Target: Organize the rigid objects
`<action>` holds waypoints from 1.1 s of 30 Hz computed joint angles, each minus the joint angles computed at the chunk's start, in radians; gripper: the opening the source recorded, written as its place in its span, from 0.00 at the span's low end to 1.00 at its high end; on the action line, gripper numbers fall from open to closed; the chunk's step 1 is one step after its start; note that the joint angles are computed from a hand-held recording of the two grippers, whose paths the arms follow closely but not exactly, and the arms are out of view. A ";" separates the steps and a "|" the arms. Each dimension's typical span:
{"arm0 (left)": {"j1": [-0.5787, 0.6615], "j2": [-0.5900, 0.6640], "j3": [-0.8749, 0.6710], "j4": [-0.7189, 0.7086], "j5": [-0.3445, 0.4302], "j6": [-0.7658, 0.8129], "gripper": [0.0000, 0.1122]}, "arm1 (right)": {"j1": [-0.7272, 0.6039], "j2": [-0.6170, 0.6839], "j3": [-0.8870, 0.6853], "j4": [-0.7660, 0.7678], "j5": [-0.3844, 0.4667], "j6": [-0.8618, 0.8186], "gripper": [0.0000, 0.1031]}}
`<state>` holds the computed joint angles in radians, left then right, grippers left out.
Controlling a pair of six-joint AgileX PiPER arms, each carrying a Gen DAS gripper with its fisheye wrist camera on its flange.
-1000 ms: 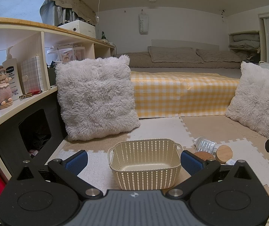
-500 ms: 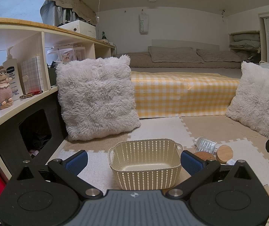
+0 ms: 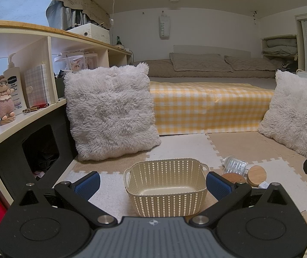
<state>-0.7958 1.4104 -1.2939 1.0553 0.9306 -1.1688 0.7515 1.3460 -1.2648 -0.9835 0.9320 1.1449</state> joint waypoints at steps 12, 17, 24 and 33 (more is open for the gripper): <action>-0.002 -0.002 -0.020 -0.013 0.005 0.021 0.92 | -0.001 0.000 -0.001 -0.001 -0.003 0.002 1.00; 0.002 0.004 -0.028 -0.008 -0.004 0.007 0.92 | -0.005 -0.006 0.003 -0.004 -0.019 0.003 1.00; 0.063 0.039 -0.110 -0.049 -0.033 0.045 0.92 | -0.070 0.010 -0.046 0.070 -0.097 -0.089 1.00; 0.213 0.184 -0.342 -0.134 -0.074 0.203 0.92 | -0.240 0.108 -0.202 0.241 -0.256 -0.389 1.00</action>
